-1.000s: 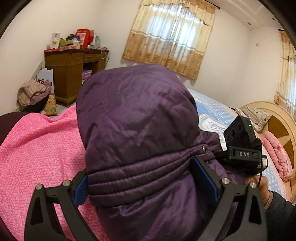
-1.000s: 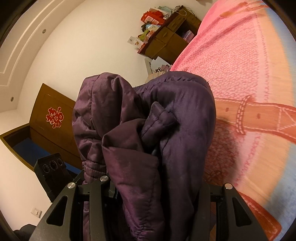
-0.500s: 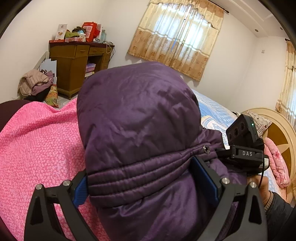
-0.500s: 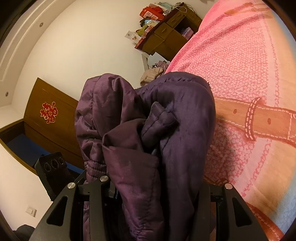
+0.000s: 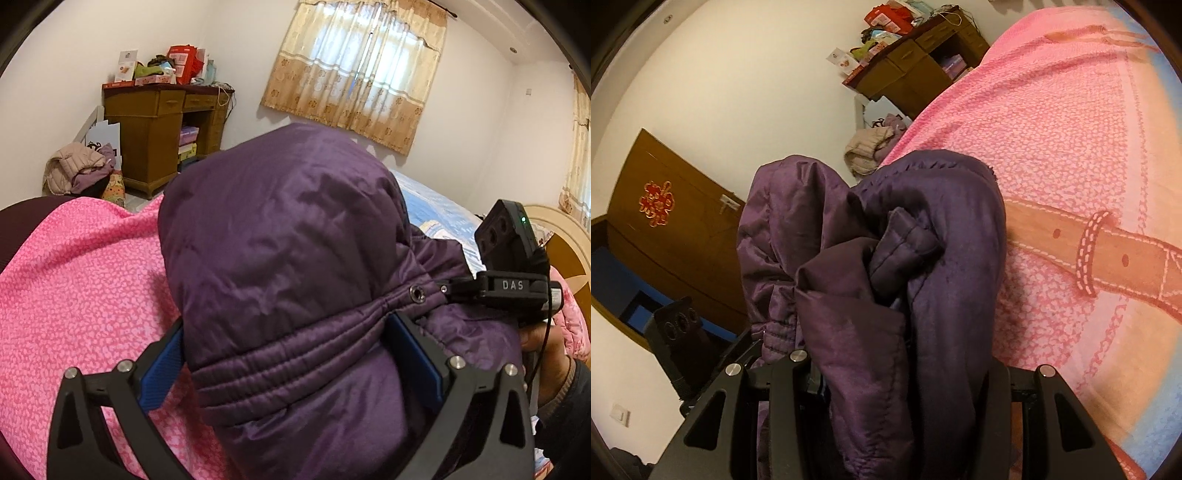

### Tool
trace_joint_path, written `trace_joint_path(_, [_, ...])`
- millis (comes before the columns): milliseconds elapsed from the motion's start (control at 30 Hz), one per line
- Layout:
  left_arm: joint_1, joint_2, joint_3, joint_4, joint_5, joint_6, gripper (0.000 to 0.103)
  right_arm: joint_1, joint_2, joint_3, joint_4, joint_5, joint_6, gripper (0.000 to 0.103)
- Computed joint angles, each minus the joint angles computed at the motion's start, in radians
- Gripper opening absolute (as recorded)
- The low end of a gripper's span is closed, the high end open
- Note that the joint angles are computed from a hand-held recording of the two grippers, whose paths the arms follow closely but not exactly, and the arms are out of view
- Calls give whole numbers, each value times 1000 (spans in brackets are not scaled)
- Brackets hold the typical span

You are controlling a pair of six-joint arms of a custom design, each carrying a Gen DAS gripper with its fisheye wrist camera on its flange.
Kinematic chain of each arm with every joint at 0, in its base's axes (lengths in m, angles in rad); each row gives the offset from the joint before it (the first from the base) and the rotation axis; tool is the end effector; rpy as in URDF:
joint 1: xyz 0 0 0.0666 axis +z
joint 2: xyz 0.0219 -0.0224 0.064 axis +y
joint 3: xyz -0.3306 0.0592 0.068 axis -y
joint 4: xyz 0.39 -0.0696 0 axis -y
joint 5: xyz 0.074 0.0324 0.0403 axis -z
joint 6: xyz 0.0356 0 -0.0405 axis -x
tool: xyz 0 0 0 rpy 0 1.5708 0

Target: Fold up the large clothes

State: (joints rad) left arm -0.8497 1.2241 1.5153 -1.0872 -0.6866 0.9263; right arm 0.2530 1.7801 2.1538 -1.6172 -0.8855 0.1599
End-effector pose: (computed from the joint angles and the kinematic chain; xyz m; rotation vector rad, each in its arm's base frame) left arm 0.2926 -0.2993 0.5039 -0.3938 2.1266 -0.1948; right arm 0.5267 0.1642 0.4908 -0.7306 2.4974 1.2486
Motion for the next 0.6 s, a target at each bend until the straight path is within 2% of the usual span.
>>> trace_joint_path(233, [13,-30,-47,44,22,6,103,21,0,15,-8,62,-5,48])
trace_joint_path(400, [23,-52,-79,68,36,13,103,45,16,72,-48,128,1,50])
trace_joint_path(600, [29,-48,-81,73,37,16,103,62,2,64,-30,183,-6,52])
